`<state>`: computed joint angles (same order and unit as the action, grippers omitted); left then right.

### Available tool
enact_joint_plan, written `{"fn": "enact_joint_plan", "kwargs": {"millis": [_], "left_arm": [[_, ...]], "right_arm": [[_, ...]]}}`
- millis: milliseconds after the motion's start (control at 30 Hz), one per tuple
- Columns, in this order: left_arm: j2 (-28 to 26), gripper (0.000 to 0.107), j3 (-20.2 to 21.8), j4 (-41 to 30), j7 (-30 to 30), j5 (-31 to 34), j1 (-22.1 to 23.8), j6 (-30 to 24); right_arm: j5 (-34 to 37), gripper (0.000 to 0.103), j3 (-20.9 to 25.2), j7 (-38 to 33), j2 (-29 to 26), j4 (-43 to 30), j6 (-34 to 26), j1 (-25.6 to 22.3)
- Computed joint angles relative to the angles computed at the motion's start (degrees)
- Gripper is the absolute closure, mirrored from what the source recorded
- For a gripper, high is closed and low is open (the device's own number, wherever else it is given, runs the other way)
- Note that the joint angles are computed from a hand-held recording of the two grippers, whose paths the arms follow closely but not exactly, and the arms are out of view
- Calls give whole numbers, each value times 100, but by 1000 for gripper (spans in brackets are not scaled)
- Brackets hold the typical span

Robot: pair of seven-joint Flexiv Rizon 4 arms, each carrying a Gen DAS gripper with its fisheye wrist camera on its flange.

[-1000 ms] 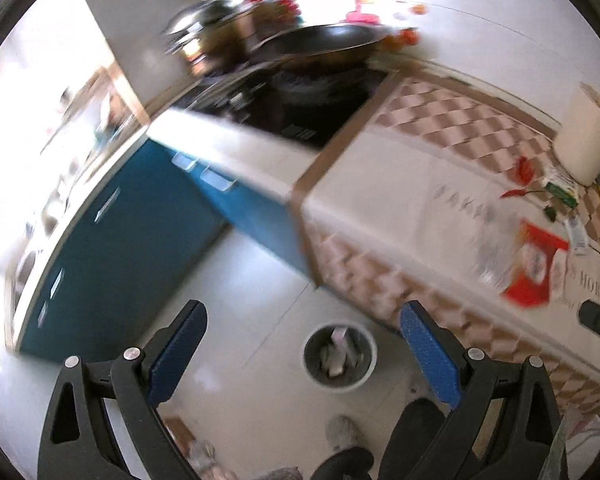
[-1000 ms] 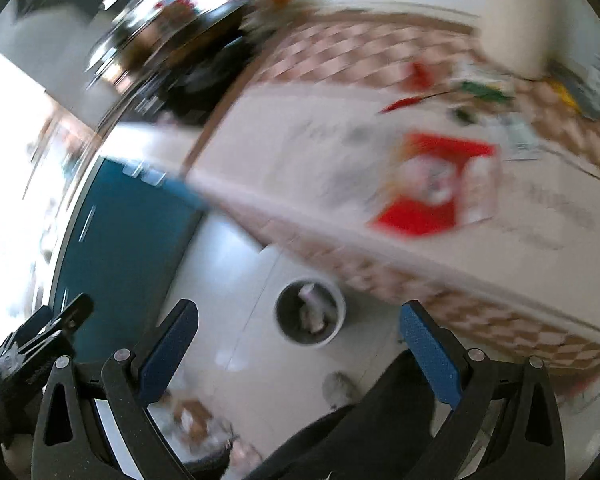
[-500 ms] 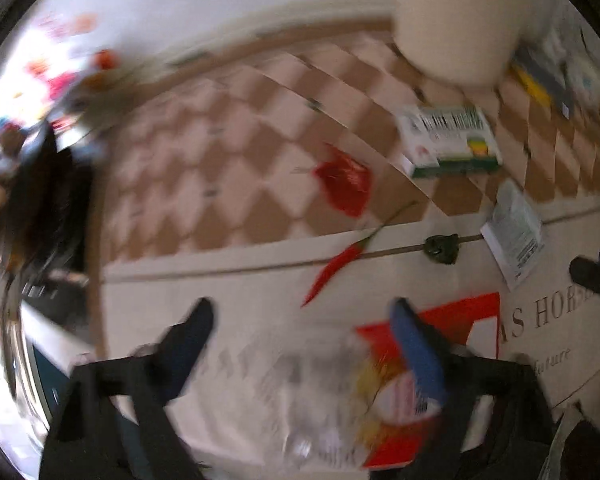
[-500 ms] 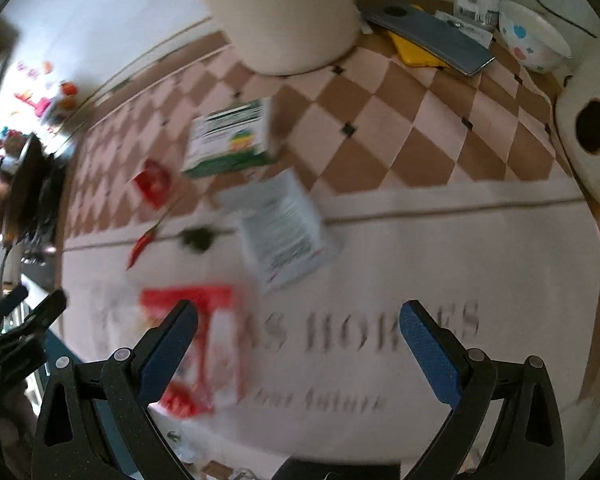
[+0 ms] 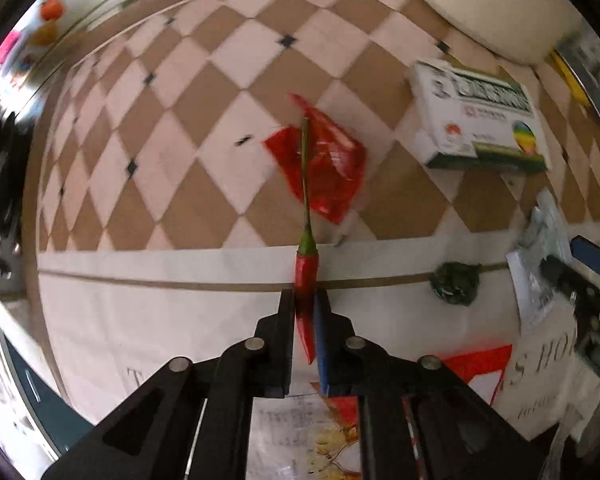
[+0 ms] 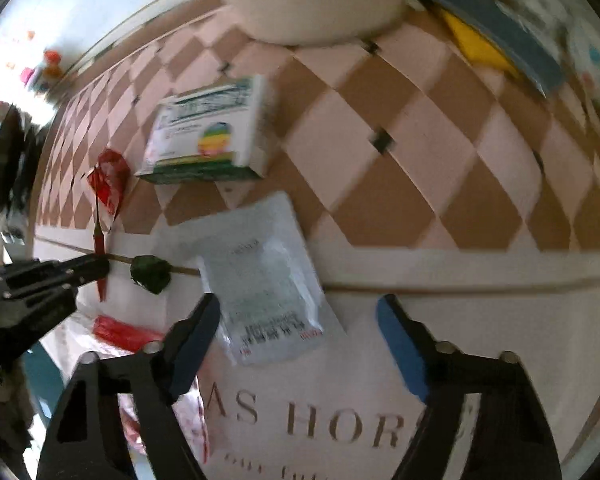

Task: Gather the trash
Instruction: 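Grasp the red chili pepper with the left tool while the right tool grasps the white sachet, then carry the chili and white sachet over the bin and open both tools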

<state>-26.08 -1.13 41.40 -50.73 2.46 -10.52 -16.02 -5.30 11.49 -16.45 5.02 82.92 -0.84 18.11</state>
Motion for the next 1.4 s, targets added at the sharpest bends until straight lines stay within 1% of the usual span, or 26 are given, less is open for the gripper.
{"fn": "enact_joint_plan", "kwargs": {"millis": [33, 67, 100, 133, 167, 200, 333, 433, 467, 533, 600, 633, 667, 700, 733, 833, 900, 1033, 1133, 1267, 1333, 1400], "left_arm": [[29, 100, 22, 28, -106, -10, 10, 52], [68, 100, 44, 65, -225, -29, 34, 125], [115, 100, 60, 99, -326, -54, 69, 195], [170, 100, 69, 143, -388, -76, 108, 262], [219, 100, 75, 149, -512, -129, 157, 334], [238, 100, 74, 114, -570, -155, 202, 354], [481, 100, 86, 131, -893, -317, 383, 666], [915, 100, 118, 630, -1051, -461, 519, 1146], [1053, 100, 118, 757, -1112, -526, 564, 1259], [1266, 100, 116, 971, -1175, -657, 666, 1430], [1615, 100, 156, 1310, -1212, -847, 793, 1529], [1666, 100, 172, 1399, -1164, -929, 879, 1592], [1765, 100, 271, 1399, -1120, -1037, 920, 1457], [1704, 100, 183, 1414, -1110, -1102, 1048, 1645], [1785, 100, 226, 1531, -1015, -1218, 1150, 1706], [2148, 100, 405, 2016, -665, -1579, 1452, 1941], [2364, 100, 544, 2263, -461, -1833, 1658, 1978], [2642, 100, 837, 2588, -73, -2293, 2088, 1888], [2771, 100, 1093, 2772, 283, -2538, 2437, 1673], [2862, 100, 1330, 3015, 711, -2521, 2812, 1409], [2861, 100, 1387, 3114, 817, -2388, 2953, 1281], [2835, 100, 1448, 3277, 902, -2178, 3089, 1166]], "right_arm": [[-193, 52, 21, -82, -120, -120, -182, 52], [-499, 62, 58, -149, -251, -223, -376, 122], [-663, 84, 70, -178, -328, -285, -498, 173], [-794, 89, 73, -202, -363, -282, -511, 206], [-841, 91, 68, -188, -337, -209, -396, 206], [-851, 97, 62, -177, -314, -171, -326, 208], [-941, 98, 96, 22, -89, -21, -169, 196], [-1099, 101, 165, 224, 102, -40, -173, 200], [-1174, 102, 202, 266, 131, -89, -223, 218], [-1345, 102, 263, 345, 122, -272, -316, 274], [-1570, 103, 354, 392, 81, -498, -509, 379], [-1686, 103, 398, 429, 67, -560, -561, 431], [-1807, 103, 458, 503, 35, -661, -623, 510], [-1871, 103, 488, 555, 22, -727, -674, 568], [-1962, 103, 532, 632, -22, -815, -725, 644], [-2279, 103, 688, 888, -180, -1161, -978, 976], [-2528, 103, 780, 1025, -377, -1478, -1160, 1277], [-3079, 103, 865, 1238, -883, -2233, -1601, 2119], [-3368, 103, 824, 1375, -1267, -2711, -1800, 2749], [-3451, 103, 699, 1645, -1810, -3260, -1799, 3495], [-3319, 103, 616, 1704, -2028, -3420, -1724, 3723], [-3007, 103, 557, 1800, -2176, -3438, -1523, 3819]]}}
